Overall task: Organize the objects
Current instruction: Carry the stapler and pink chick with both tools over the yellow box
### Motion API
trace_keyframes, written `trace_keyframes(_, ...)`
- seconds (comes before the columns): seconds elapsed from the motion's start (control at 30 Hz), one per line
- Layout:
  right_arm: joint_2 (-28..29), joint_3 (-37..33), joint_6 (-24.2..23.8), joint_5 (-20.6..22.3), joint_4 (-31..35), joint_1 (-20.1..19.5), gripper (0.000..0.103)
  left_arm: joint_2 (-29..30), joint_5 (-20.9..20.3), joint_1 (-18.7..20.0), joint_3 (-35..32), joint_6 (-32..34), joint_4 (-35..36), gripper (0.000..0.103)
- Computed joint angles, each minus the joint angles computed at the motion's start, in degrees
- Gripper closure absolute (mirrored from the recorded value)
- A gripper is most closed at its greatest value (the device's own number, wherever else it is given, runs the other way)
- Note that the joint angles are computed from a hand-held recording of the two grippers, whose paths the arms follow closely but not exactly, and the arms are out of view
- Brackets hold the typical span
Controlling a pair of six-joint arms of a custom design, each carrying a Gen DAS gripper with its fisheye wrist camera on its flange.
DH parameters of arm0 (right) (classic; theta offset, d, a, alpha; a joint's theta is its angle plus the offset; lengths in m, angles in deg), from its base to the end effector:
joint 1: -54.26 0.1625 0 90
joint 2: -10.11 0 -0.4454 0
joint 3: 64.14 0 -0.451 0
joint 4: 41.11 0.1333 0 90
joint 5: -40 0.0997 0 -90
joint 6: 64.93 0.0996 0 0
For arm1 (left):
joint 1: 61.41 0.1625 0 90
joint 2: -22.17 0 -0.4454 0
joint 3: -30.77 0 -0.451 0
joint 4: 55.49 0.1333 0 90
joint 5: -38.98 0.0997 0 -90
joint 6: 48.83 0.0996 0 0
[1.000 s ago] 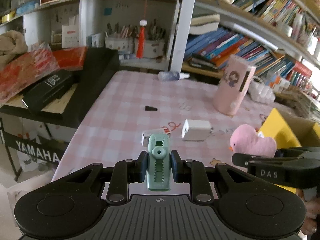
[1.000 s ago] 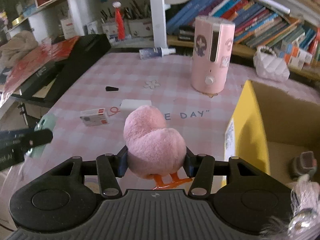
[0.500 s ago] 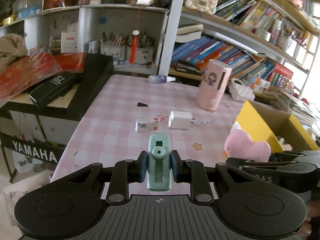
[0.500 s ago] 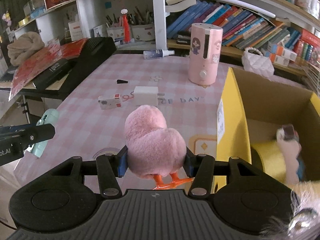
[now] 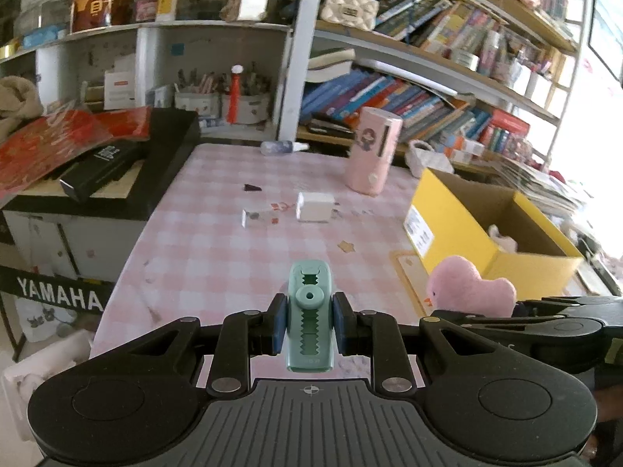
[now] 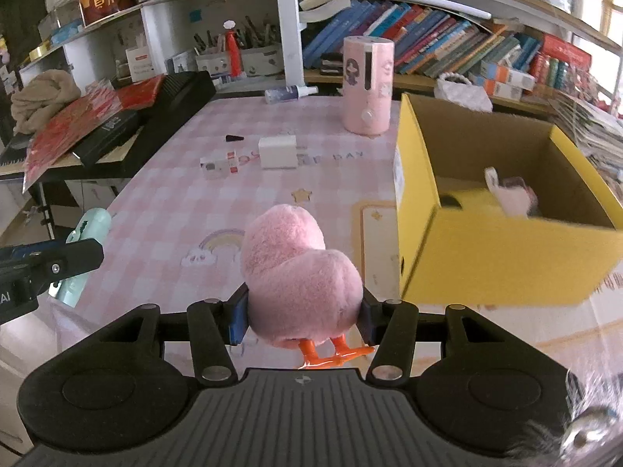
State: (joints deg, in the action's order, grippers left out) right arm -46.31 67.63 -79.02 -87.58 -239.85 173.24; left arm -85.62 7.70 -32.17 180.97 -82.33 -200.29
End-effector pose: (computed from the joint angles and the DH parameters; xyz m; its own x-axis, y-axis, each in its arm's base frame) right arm 0.2995 -0.3910 0.0862 -0.7317 -0.2655 0.6279 -0.6007 0.6864 -0.4098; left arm -0.1598 -0.3398 0.2533 -0.8153 0.0398 -0.5776 0.4824 0.5985 -0.6396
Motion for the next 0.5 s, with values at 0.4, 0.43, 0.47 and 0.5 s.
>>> trace_keyframes(0.4, -3.9, 7.8, 9.0, -5.4, -2.3, 2.2, 0.053, -5.5, -4.3, -5.9, 2.5, -3.2, 9.1, 0.08)
trace_keyframes(0.43, -4.2, 8.4, 9.9, -6.0, -2.4, 2.3, 0.053, -5.4, -4.8, -6.2, 2.6, -3.0, 9.0, 0.08)
trace_keyframes(0.47, -4.6, 9.1, 10.8, -6.7, -2.6, 2.5, 0.053, -5.2, -5.4, -6.4, 2.7, -2.5, 8.5, 0.08)
trace_keyframes(0.5, -5.1, 9.7, 11.7, -7.4, -2.7, 2.7, 0.053, -4.8, -6.1, -6.6, 2.8, -1.6, 7.4, 0.08)
